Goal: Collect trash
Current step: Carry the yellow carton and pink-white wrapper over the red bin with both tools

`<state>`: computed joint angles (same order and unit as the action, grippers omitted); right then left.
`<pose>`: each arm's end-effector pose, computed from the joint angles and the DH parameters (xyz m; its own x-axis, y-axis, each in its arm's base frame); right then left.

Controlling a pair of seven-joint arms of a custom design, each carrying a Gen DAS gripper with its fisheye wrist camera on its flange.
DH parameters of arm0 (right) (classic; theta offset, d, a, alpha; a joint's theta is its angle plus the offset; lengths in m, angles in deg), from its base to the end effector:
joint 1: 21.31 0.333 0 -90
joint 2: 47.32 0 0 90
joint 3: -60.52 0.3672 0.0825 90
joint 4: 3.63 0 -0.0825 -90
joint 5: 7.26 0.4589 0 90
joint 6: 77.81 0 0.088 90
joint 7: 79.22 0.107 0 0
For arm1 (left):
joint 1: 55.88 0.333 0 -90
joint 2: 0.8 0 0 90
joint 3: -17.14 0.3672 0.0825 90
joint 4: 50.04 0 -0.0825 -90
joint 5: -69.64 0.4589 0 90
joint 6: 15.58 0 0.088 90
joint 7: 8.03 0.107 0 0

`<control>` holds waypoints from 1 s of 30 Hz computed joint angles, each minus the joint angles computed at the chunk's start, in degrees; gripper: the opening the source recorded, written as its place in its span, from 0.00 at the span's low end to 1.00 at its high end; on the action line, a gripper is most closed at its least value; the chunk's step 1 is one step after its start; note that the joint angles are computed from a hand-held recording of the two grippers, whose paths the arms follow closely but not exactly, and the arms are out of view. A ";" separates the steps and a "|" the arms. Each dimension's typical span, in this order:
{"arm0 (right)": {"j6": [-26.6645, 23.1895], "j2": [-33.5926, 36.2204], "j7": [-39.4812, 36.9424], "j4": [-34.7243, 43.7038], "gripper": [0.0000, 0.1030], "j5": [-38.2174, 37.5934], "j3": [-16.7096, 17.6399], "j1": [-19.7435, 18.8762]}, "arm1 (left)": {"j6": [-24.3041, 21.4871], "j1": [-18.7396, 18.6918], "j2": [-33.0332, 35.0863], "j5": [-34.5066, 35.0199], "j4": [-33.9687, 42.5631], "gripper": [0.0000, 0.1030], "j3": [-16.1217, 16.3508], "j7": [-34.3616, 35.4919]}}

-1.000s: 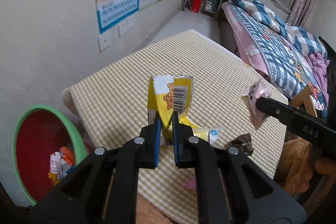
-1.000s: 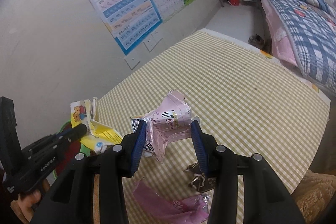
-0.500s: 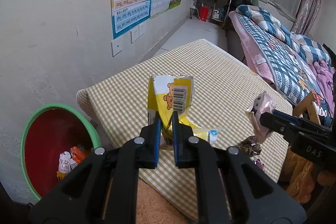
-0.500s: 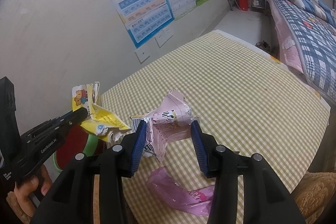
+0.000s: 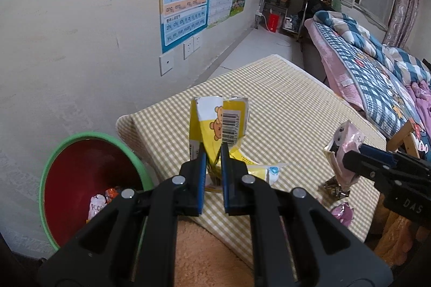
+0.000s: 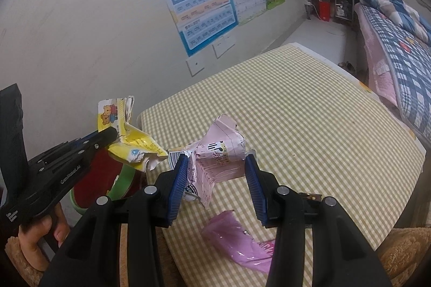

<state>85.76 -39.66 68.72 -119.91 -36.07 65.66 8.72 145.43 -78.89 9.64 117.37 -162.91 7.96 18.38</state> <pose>0.5500 0.4169 0.4670 0.1203 -0.9593 -0.2553 -0.7822 0.0668 -0.6194 0.5784 -0.4001 0.4546 -0.1720 -0.9827 0.0685 -0.7067 0.0746 -0.7035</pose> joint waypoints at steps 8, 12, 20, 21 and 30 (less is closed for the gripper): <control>-1.24 2.24 -4.95 2.98 0.41 2.70 0.82 0.75 | 0.56 0.83 -1.24 0.85 -1.92 0.09 0.49 -2.20; -2.00 3.65 -7.26 4.78 0.41 4.25 0.82 1.45 | 0.00 1.47 -2.09 2.33 -3.11 0.09 0.46 -3.99; -3.15 7.19 -13.94 9.77 0.41 7.76 1.21 2.78 | -0.84 3.67 -4.19 3.88 -5.94 0.09 0.04 -6.98; -3.31 8.04 -15.48 10.95 0.41 8.62 1.55 2.84 | -0.98 4.04 -4.48 4.06 -6.32 0.09 -0.02 -7.33; -5.44 13.39 -24.57 18.25 0.41 14.33 2.33 4.76 | -3.88 6.98 -7.36 6.18 -9.91 0.09 -1.13 -10.35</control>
